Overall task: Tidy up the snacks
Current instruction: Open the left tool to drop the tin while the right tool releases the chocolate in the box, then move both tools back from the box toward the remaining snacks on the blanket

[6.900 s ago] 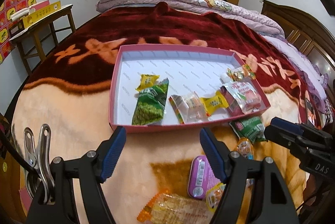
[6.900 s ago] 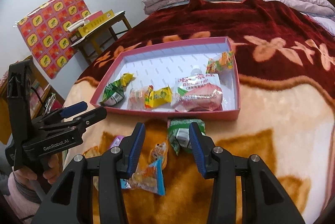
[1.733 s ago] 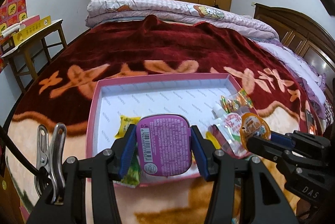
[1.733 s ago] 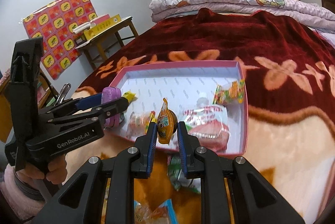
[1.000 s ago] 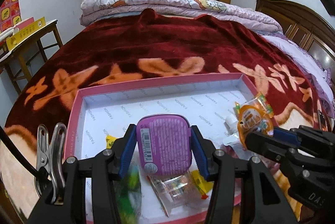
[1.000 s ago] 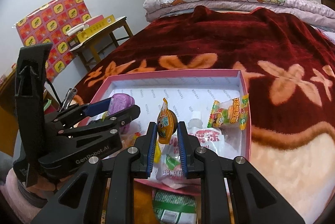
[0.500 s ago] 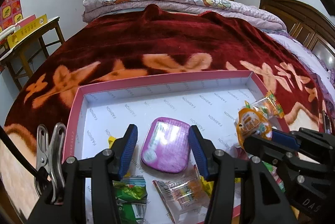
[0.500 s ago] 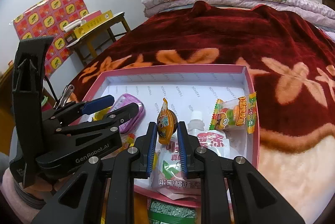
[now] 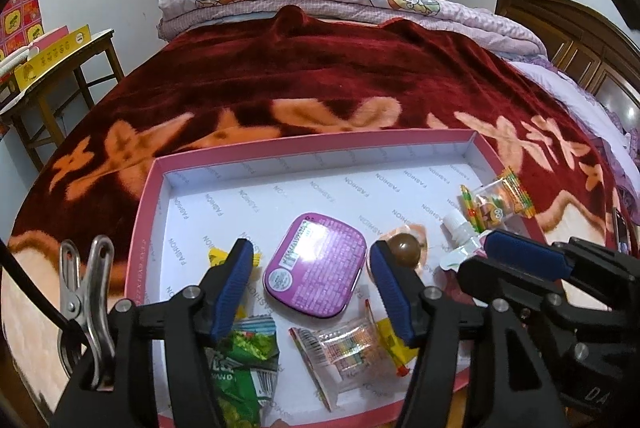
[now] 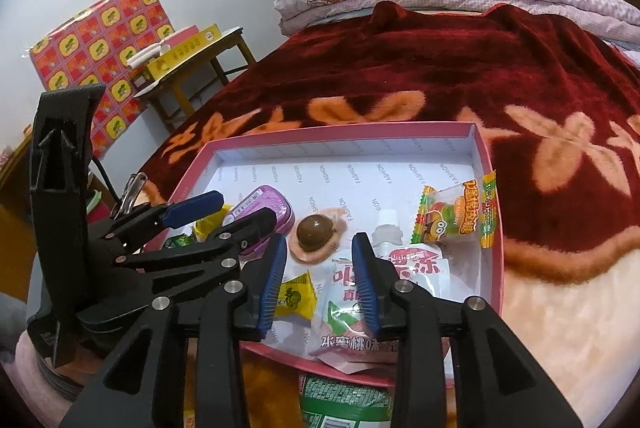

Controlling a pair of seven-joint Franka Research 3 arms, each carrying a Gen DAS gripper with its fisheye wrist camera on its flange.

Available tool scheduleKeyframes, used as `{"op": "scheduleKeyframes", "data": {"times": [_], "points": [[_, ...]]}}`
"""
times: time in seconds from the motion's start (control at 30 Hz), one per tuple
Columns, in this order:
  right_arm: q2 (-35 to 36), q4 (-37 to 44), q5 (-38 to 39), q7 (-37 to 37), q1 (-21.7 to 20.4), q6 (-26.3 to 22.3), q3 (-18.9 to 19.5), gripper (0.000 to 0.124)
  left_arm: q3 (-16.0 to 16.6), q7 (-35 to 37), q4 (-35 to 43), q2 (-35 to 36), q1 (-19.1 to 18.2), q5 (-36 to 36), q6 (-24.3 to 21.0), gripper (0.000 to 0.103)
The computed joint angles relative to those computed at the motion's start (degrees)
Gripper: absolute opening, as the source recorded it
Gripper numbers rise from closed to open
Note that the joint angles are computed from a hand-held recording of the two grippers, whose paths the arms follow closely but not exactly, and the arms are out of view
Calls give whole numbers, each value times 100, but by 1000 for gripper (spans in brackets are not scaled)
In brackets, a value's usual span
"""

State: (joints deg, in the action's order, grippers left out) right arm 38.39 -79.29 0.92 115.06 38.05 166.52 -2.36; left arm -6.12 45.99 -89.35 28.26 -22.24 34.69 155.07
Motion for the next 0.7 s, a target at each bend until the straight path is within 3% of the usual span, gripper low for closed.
{"op": "scheduleKeyframes", "data": {"times": [0.7], "points": [[-582,-915,60,160,192,492,-75,41,-92,-441,-809,-691,92,109,127,68]]}}
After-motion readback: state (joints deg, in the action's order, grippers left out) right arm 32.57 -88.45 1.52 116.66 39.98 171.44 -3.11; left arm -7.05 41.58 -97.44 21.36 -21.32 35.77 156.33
